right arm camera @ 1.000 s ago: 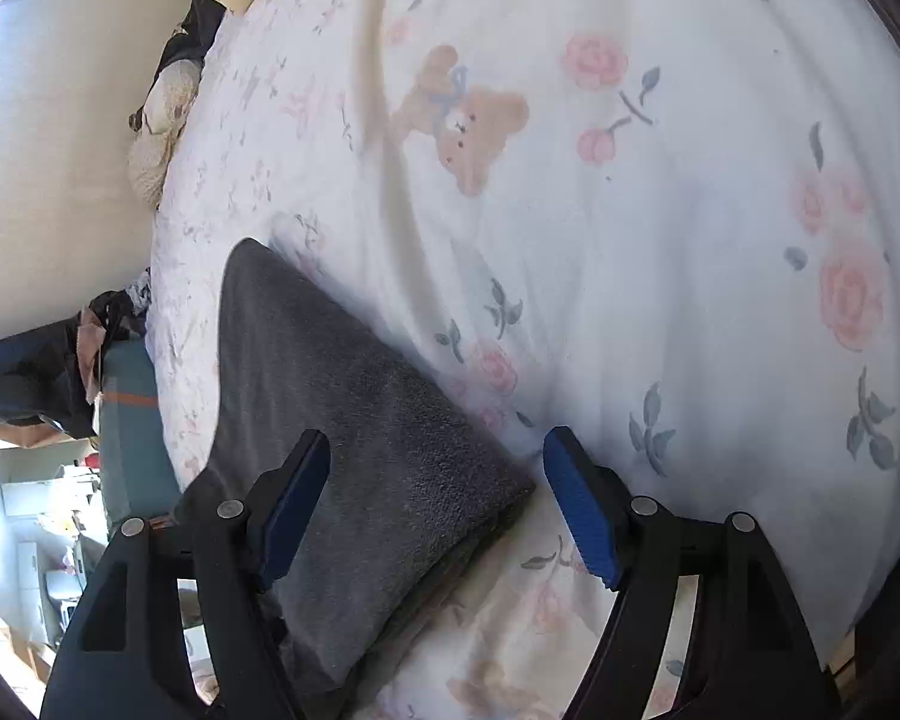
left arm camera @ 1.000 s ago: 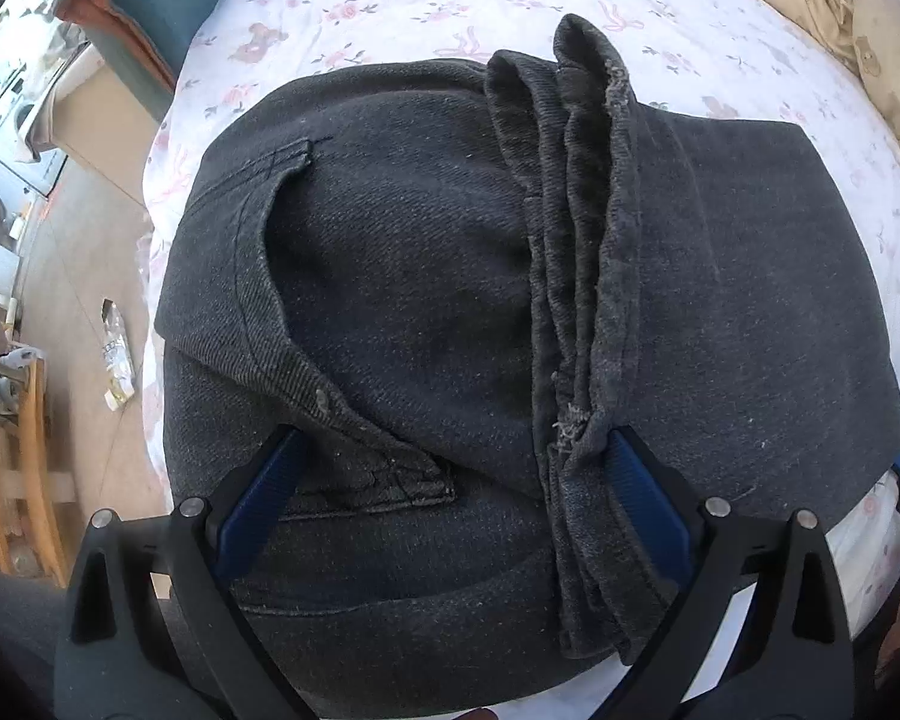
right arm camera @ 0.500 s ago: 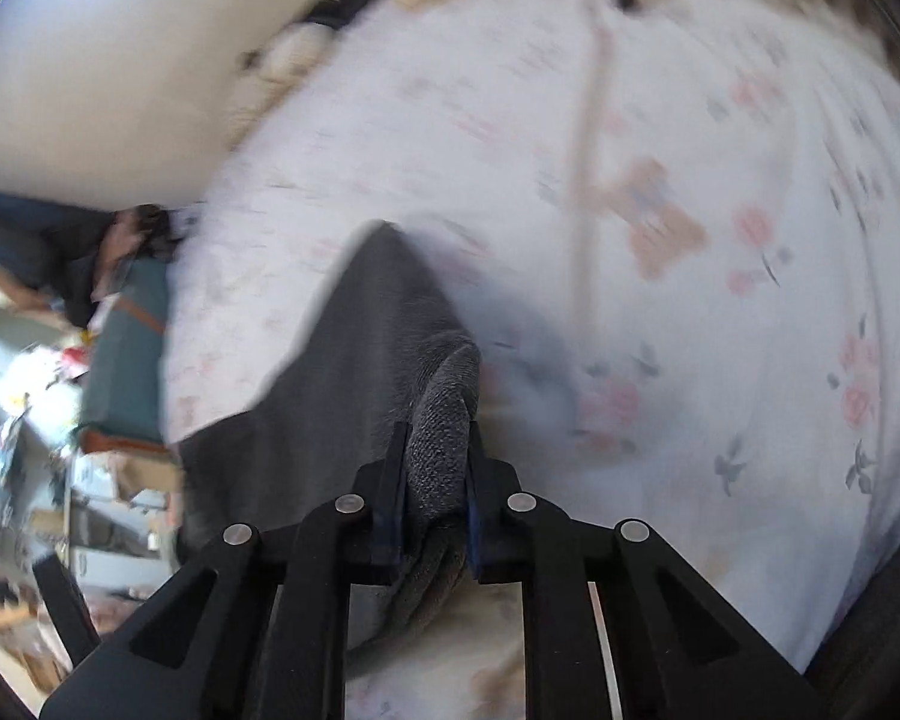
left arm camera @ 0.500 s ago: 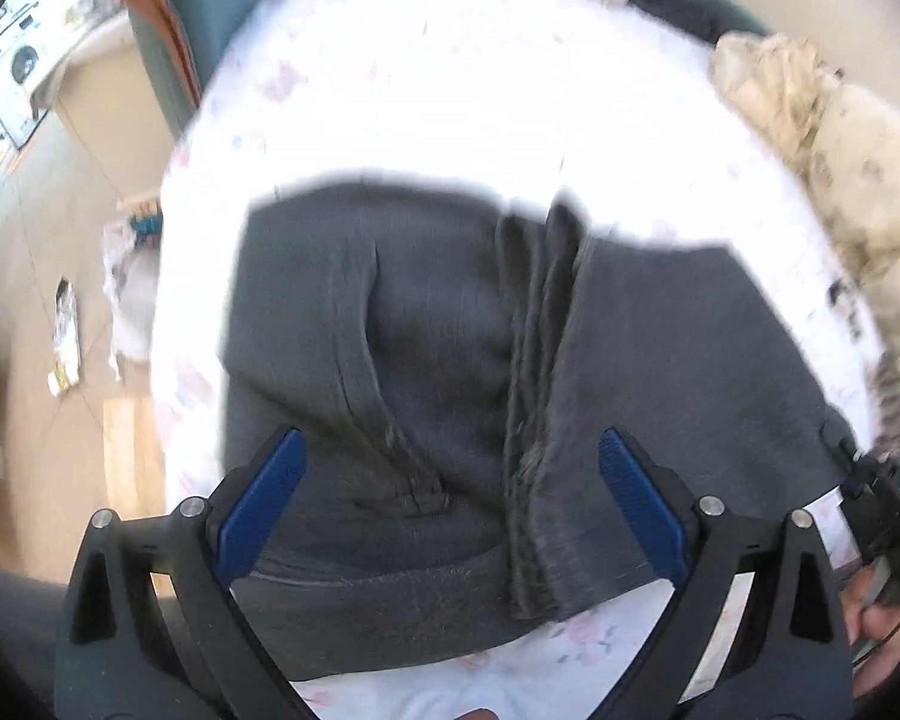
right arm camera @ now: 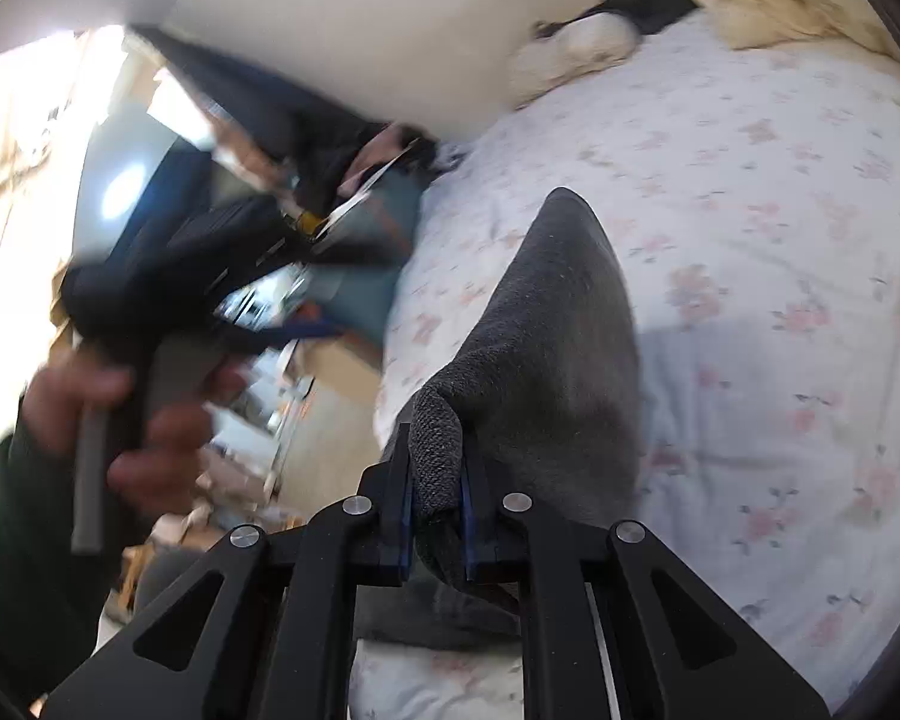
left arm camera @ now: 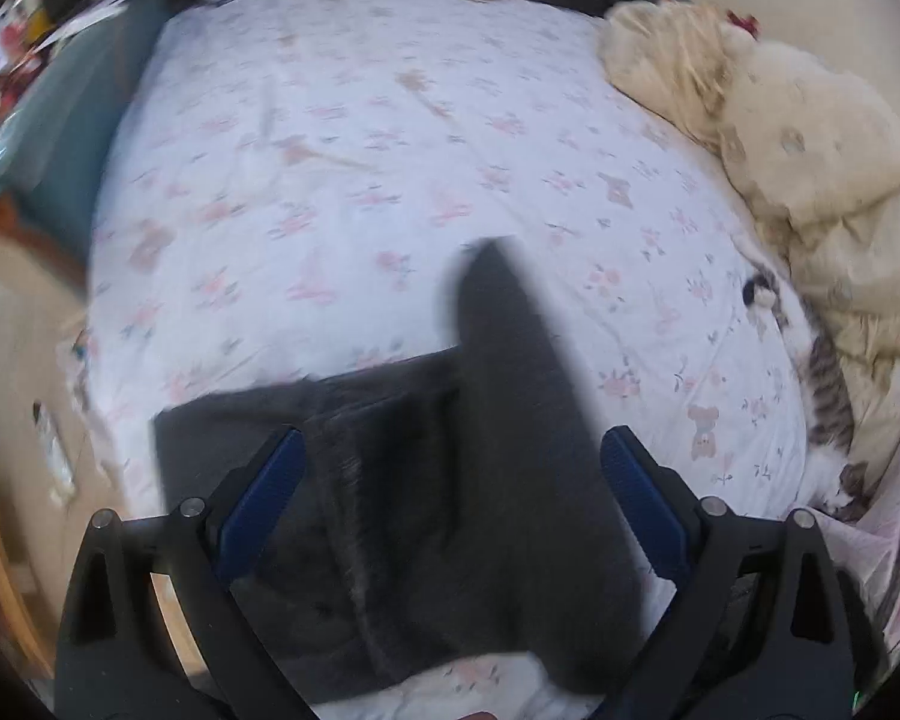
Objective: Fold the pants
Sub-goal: 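Grasp the grey leg end with the right gripper and lift it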
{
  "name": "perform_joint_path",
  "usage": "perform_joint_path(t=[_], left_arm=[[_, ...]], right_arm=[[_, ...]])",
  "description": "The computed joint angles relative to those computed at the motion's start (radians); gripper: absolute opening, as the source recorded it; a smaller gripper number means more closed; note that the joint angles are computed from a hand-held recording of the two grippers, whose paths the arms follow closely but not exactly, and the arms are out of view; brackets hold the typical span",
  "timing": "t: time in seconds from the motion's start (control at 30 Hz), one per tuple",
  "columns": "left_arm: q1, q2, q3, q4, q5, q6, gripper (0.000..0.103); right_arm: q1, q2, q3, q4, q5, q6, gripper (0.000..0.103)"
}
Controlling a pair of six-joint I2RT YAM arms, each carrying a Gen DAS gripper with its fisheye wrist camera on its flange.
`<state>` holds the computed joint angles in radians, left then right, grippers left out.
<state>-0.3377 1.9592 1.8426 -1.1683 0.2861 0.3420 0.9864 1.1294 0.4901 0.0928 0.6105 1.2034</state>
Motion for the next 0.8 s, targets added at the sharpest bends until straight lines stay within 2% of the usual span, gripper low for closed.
perform_joint_path(t=[0.07,0.13,0.17,0.2,0.3,0.4,0.53,0.6,0.67,0.7,0.73,0.77,0.8], left_arm=[[-0.037,0.057,0.031,-0.017,-0.004,-0.006,0.091],[-0.047,0.122,0.082,-0.055,-0.013,-0.014,0.067],[-0.043,0.145,0.101,-0.07,-0.013,-0.019,0.061],[-0.036,0.154,0.107,-0.075,-0.007,-0.023,0.041],[-0.017,0.137,0.102,-0.086,-0.012,0.013,0.008],[0.027,0.081,0.093,-0.108,0.023,0.086,0.007],[0.109,0.021,0.08,-0.121,0.014,0.199,0.006],[0.184,0.016,0.088,-0.122,0.022,0.239,0.006],[0.245,0.045,0.121,-0.153,0.032,0.273,0.006],[0.27,0.053,0.124,-0.158,0.028,0.297,0.006],[0.302,0.055,0.108,-0.137,0.015,0.338,0.006],[0.321,0.056,0.094,-0.115,0.0,0.36,0.006],[0.348,0.076,0.098,-0.1,-0.015,0.38,0.006]], right_arm=[[-0.005,0.027,0.005,0.027,-0.029,-0.03,0.012],[-0.014,0.043,0.013,0.037,-0.055,-0.063,0.012],[-0.004,0.035,0.011,0.032,-0.047,-0.065,0.012],[-0.008,0.031,0.01,0.038,-0.057,-0.073,0.013],[-0.009,0.038,0.009,0.062,-0.069,-0.096,0.013],[0.011,0.055,0.035,0.079,-0.079,-0.141,0.013],[0.038,0.131,0.118,0.098,-0.116,-0.184,0.013],[0.051,0.198,0.189,0.061,-0.105,-0.159,0.013],[0.072,0.284,0.289,-0.001,-0.091,-0.126,0.017],[0.078,0.316,0.325,-0.018,-0.104,-0.125,0.021],[0.082,0.342,0.355,-0.024,-0.129,-0.139,0.028],[0.078,0.359,0.375,-0.025,-0.182,-0.167,0.033],[0.077,0.364,0.378,-0.016,-0.221,-0.185,0.047]])
